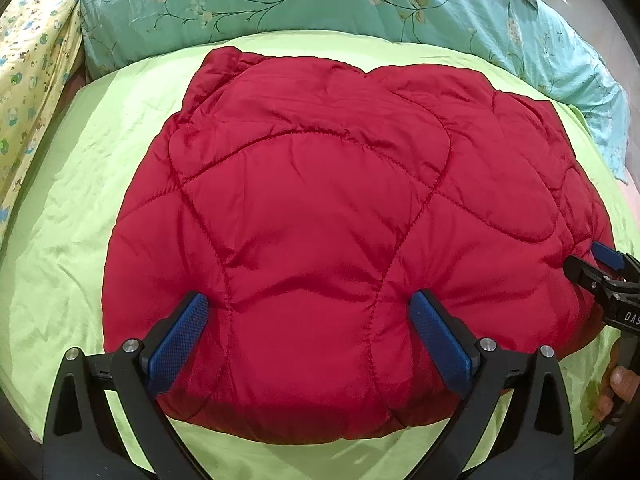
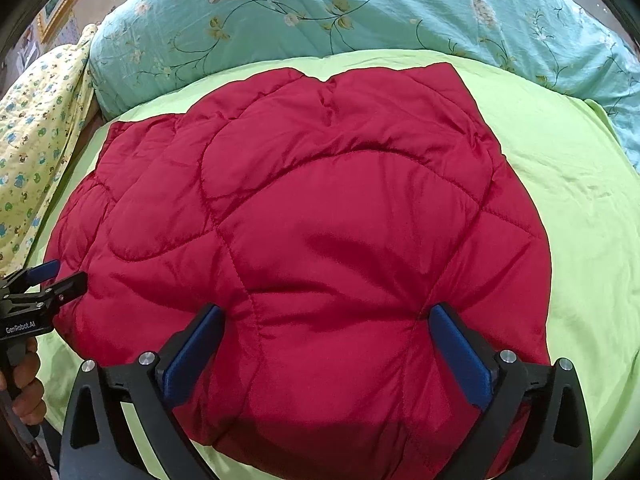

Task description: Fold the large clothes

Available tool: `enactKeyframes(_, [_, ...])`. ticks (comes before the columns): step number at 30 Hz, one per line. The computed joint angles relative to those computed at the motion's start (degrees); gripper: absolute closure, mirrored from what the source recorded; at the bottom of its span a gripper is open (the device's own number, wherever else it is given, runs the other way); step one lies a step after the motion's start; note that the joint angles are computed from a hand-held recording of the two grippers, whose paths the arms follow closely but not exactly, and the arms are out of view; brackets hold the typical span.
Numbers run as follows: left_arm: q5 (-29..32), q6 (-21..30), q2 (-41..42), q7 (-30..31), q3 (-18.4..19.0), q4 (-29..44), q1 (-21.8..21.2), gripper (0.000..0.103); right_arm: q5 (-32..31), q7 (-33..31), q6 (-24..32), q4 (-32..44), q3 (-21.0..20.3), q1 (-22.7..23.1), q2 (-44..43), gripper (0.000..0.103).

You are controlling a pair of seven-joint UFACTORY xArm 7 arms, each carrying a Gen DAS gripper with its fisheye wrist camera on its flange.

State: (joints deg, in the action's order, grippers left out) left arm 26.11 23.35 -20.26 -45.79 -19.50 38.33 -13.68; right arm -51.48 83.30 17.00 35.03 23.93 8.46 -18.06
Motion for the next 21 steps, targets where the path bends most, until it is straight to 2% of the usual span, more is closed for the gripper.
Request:
enactKeyframes(8, [1.23, 0.83, 0.42, -0.88, -0.48, 0.57, 0.23, 0.0, 4.3, -4.01, 2.37, 0.26, -0.96, 2.07, -2.24, 0.001])
enactKeyframes(12, [2.27, 1.24, 0.76, -1.59, -0.73, 0.97, 0.32, 0.0, 2.22, -2.35, 4.55, 0.51, 2.38, -0.23, -7.8, 0.002])
enactKeyframes(15, [2.53, 1.6, 1.03, -1.83, -0.61, 1.3, 0.05, 0.0, 1.87, -3.23, 3.29, 1.49, 3.52, -1.36, -8.81, 0.002])
enactKeyframes(21, [1.2, 2.4, 0.58, -0.57, 0.48, 1.63, -1.07, 0.0, 2.23, -5.79, 0.99, 4.38, 4.72, -2.76, -4.78, 0.002])
